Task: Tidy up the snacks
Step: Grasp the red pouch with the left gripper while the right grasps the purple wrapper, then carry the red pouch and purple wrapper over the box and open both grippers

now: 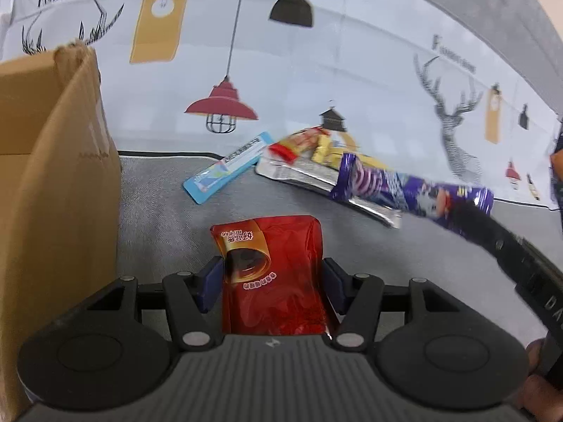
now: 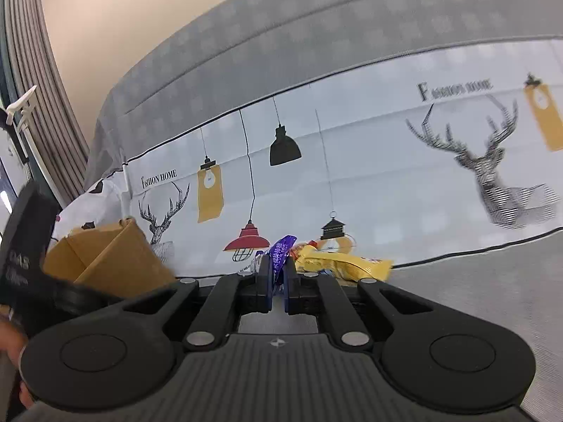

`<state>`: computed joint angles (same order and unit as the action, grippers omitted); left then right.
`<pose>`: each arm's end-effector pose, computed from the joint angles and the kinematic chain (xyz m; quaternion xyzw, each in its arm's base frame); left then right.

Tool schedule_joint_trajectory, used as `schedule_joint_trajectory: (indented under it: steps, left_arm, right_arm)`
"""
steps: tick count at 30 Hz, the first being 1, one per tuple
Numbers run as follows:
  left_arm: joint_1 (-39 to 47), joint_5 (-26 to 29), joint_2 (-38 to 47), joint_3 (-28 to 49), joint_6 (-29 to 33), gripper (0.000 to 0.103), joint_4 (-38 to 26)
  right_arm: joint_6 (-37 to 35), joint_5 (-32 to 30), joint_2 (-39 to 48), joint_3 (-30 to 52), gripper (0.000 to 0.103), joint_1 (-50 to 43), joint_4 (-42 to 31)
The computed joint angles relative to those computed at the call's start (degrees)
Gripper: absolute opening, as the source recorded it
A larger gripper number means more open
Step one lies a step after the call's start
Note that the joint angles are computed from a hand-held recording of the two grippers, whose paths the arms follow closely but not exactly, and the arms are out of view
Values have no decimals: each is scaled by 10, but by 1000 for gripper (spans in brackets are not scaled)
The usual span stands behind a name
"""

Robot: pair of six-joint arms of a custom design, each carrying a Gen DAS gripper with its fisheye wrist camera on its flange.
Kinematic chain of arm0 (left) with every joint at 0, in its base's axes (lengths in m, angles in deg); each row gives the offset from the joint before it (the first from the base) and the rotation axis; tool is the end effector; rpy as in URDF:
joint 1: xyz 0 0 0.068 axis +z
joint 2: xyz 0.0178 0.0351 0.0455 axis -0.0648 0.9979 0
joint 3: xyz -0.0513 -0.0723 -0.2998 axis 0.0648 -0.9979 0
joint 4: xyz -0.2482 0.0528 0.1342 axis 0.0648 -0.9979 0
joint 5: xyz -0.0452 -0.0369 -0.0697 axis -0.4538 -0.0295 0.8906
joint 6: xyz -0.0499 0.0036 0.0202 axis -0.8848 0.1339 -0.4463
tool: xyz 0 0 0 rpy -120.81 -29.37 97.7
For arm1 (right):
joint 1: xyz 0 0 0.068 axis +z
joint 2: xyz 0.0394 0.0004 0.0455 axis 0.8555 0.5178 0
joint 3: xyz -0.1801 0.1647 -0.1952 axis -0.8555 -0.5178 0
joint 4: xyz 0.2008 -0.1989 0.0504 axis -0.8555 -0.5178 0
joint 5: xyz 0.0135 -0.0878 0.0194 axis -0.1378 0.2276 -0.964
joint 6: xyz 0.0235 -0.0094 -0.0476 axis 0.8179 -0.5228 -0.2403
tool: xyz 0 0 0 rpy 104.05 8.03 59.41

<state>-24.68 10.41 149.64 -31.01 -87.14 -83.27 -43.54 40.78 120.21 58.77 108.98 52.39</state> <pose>0.2049 -0.0782 0.1716 -0.0336 0.9579 -0.1062 0.2646 0.1630 0.1806 0.1526 -0.0642 0.8340 0.2652 0.4795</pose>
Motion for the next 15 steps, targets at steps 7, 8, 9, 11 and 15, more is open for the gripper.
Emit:
schedule_joint_trajectory:
  steps: [7,8,9,11,15]
  left_arm:
    - [-81,-43,-191,9,-44,65,-167]
    - [-93,-51,-215,13,-47,65,-191]
    - [-105,-61,-243,18,-52,65,-219]
    - [-127,-78,-298,30,-67,65,-277]
    - [-175,-112,-394,64,-102,65,-387]
  right_arm:
    - [69,209,-169,19,6,166,-255]
    - [93,244,-184,27,6,203,-295]
    - [121,277,-193,37,6,241,-339]
    - [201,338,-185,69,6,317,-431]
    - [354,407,-143,137,6,427,-579]
